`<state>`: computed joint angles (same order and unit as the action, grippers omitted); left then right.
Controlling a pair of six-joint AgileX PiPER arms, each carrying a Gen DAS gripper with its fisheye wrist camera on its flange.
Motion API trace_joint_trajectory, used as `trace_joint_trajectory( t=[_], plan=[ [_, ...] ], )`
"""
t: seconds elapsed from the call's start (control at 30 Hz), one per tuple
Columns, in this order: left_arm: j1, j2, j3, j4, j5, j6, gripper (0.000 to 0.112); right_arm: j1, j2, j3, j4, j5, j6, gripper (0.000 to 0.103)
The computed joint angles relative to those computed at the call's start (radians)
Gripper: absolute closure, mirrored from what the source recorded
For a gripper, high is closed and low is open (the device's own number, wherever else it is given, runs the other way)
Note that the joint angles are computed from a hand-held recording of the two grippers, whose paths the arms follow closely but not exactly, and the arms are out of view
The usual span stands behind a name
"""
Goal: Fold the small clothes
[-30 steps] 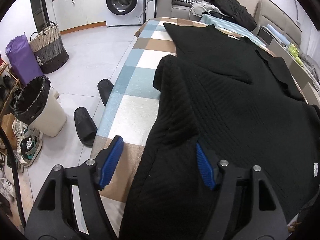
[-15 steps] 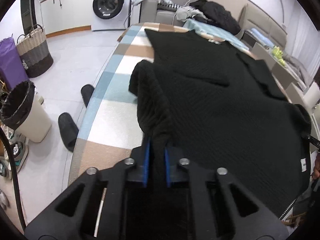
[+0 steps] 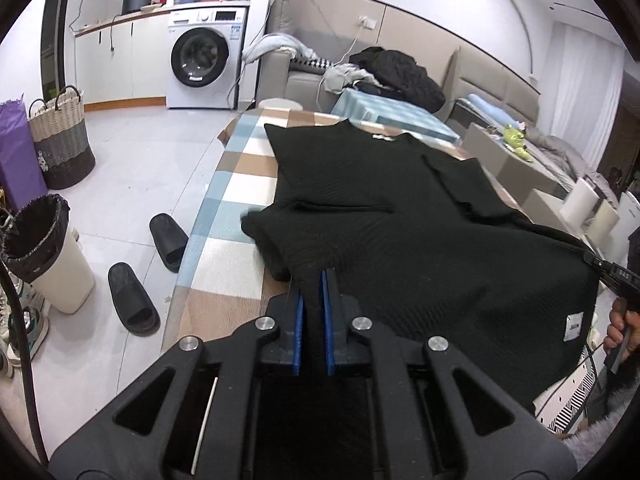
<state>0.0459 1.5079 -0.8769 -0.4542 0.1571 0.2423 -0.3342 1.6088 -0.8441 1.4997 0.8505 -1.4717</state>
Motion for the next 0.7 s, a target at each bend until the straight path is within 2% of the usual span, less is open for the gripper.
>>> trace_joint_trajectory(
  t=[0.07,0.2,0.33,0.5,0.6,0.7],
  plan=[
    [0.007,-0.065,0.043,-0.029,0.010,0.026,0.107,-0.041,-0.022,0.028,0.016,0.063,-0.020,0.097],
    [0.048,-0.125,0.072,-0.184,0.052,0.163,0.107,-0.068,-0.042,0.031,0.029,0.107,-0.001,0.097],
    [0.061,-0.089,0.023,-0.161,0.074,0.134,0.107,-0.009,-0.023,-0.067,-0.023,0.034,0.134,0.097],
    [0.070,0.091,-0.154,-0.115,0.086,0.072,0.107,0.129,0.083,-0.276,-0.173,-0.165,0.406,0.097],
    [0.071,0.221,-0.295,-0.058,0.103,0.000,0.107,0.181,0.180,-0.410,-0.297,-0.240,0.598,0.097],
    [0.076,0.333,-0.425,-0.002,0.135,-0.079,0.107,0.212,0.288,-0.546,-0.420,-0.264,0.794,0.097]
  ],
)
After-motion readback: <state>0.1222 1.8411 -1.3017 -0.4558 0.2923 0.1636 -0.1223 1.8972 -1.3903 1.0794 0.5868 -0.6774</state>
